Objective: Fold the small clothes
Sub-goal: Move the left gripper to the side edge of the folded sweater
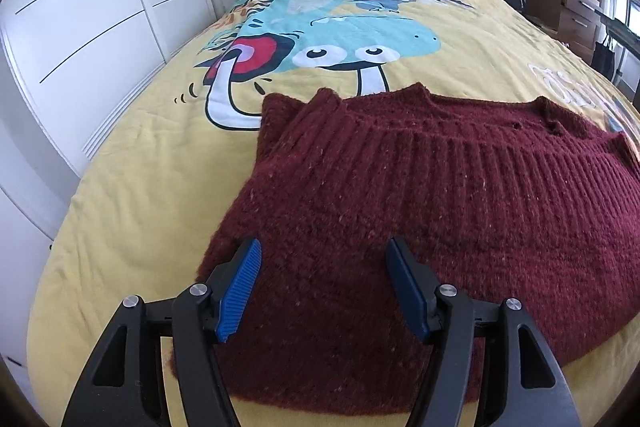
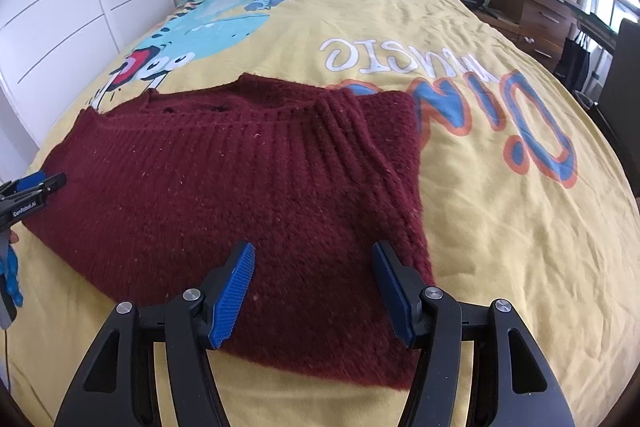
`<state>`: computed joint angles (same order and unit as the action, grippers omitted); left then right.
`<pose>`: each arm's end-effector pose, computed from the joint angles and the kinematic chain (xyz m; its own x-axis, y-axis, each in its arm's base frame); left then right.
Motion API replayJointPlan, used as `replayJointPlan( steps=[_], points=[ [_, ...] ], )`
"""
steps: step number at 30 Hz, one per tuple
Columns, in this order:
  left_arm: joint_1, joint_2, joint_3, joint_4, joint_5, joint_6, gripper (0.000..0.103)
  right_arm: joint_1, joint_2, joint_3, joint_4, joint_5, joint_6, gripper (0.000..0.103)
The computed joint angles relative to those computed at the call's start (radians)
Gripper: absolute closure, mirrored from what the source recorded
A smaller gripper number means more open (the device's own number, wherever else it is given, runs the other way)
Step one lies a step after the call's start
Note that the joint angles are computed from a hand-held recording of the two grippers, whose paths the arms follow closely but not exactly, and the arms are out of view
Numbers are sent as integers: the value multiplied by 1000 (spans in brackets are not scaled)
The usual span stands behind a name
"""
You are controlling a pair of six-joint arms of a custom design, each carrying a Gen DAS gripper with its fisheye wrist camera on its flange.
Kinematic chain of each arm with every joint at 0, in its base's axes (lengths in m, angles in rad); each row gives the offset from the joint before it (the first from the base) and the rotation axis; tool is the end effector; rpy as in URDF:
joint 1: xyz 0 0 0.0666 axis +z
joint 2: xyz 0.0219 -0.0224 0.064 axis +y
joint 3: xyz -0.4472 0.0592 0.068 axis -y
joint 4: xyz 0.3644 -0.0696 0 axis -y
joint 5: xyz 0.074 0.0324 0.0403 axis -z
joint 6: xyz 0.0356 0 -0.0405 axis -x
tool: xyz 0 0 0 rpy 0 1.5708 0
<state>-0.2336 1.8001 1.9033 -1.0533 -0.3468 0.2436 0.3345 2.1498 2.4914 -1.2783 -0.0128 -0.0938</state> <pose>0.6006 -0.1309 0.5006 -0.7741 -0.0490 -0.6311 -0.1662 0.9777 0.1280 0.6911 0.2402 0.5014 -0.7890 -0.1751 -0.5889 -0.2627 0.9626 0.0658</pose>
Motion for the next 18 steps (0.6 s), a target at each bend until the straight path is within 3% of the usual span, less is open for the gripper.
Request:
replayJointPlan(
  steps=[12, 18],
  points=[
    [-3, -71, -35, -45, -17, 34, 43, -9, -115, -155, 65, -12, -59, 40],
    [6, -135, -84, -77, 38, 104, 41, -8, -177, -249, 106, -26, -71, 40]
  ],
)
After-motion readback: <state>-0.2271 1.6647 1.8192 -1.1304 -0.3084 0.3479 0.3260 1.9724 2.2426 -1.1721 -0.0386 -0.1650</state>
